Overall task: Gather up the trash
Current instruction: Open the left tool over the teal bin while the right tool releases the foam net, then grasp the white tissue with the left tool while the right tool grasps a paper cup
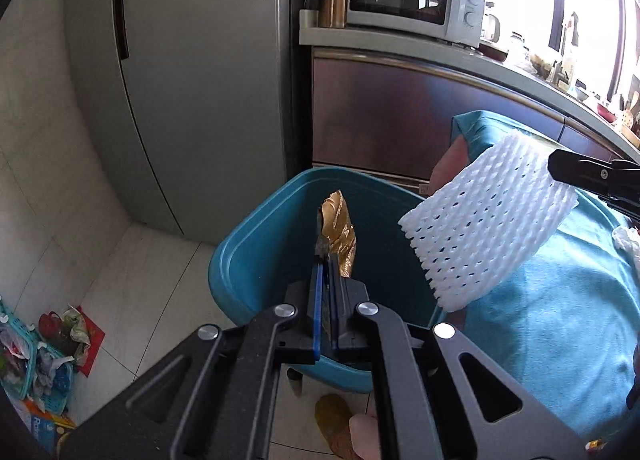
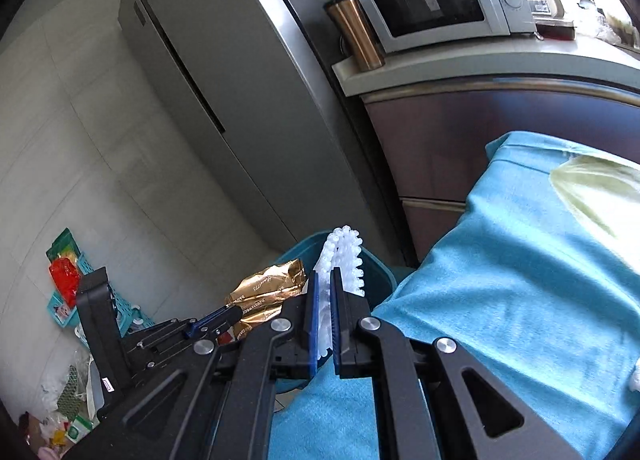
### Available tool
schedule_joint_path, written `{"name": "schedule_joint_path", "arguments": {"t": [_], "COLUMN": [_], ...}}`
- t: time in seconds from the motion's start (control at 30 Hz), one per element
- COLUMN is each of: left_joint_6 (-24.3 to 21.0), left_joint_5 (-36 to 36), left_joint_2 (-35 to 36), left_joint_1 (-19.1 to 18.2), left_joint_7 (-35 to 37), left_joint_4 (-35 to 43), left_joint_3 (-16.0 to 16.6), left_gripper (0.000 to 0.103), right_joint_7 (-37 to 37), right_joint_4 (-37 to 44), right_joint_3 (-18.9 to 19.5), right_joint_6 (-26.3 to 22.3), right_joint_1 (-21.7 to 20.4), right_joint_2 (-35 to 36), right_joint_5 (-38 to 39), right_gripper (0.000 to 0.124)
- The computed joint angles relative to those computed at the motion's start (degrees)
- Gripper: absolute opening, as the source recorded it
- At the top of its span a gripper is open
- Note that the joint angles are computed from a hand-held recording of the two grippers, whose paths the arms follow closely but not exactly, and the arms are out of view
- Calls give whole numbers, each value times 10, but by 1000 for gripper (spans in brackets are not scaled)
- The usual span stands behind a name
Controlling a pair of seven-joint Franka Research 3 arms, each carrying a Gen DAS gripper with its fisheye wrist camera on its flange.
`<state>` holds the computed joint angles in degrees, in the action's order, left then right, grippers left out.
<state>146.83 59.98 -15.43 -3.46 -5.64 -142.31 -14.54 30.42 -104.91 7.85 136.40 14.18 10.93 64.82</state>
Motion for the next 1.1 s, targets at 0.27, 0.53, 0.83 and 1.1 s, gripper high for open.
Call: {"name": "schedule_joint_path", "arguments": {"t": [0.27, 0.53, 0.83, 1.1], "left_joint_6": [2, -8, 52, 141], "left_joint_5": [4, 31, 146, 224], "left_joint_2": [30, 10, 37, 164], "left_joint_1": [3, -9, -42, -108], "left_joint_7": [-17, -48, -93, -82], "left_joint_4": [7, 6, 82, 222], "left_joint_3": [7, -5, -34, -25], "left_gripper": [21, 24, 43, 47], "right_joint_7": [98, 32, -137, -151], "right_joint_4": [37, -19, -174, -260], "right_joint_3": [9, 6, -63, -134], "right_joint_6": [7, -9, 6, 56], "right_joint_1": [23, -7, -30, -67], "right_joint_2": [46, -4, -167, -259], "right_joint_5": [-108, -64, 22, 22], "right_gripper": [14, 22, 37, 39]}}
